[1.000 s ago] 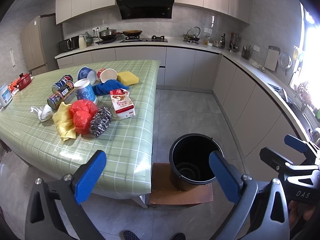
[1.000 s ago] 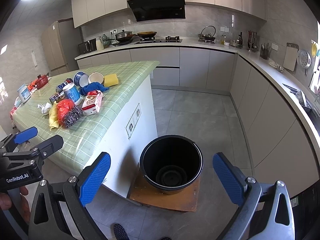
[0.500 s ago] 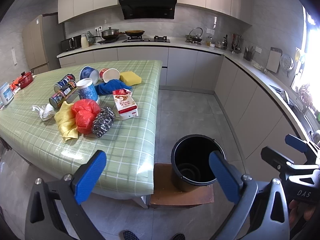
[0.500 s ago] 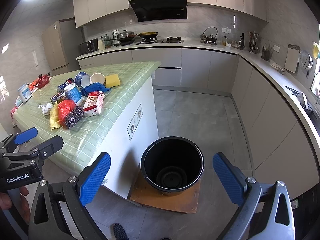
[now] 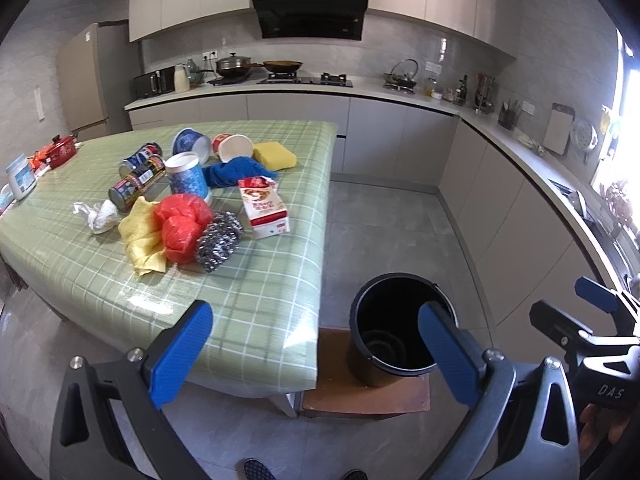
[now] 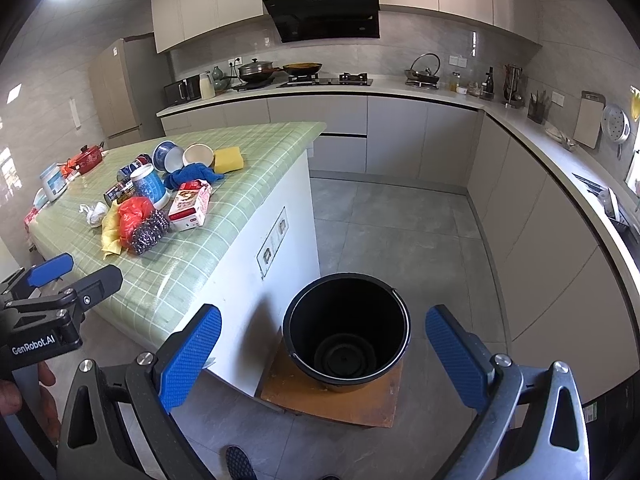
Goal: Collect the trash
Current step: 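Grasp the milk carton with the right tool while the left tool grasps the yellow cloth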
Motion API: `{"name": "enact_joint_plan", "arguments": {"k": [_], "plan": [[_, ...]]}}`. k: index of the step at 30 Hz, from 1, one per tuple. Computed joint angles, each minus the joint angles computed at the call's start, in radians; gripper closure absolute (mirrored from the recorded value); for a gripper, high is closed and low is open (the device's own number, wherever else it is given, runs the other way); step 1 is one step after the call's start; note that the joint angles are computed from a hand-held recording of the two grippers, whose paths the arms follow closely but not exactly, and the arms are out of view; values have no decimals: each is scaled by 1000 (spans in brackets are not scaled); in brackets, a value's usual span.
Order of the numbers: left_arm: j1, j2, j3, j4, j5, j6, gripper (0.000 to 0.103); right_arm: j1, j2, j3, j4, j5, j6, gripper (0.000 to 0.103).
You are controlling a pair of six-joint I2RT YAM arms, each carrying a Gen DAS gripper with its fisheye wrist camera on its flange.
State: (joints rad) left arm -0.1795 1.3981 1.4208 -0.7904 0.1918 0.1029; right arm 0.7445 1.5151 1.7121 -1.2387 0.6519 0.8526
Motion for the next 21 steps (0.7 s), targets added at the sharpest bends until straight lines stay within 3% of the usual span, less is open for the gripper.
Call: {"name": "enact_joint_plan", "arguments": {"k": [14, 21], "plan": [[160, 71, 67, -12, -82, -48, 0, -93, 106, 51, 199, -157, -229, 0], [282, 139, 109, -3, -34, -54, 0, -97, 230, 134, 294, -162, -302, 0]]}}
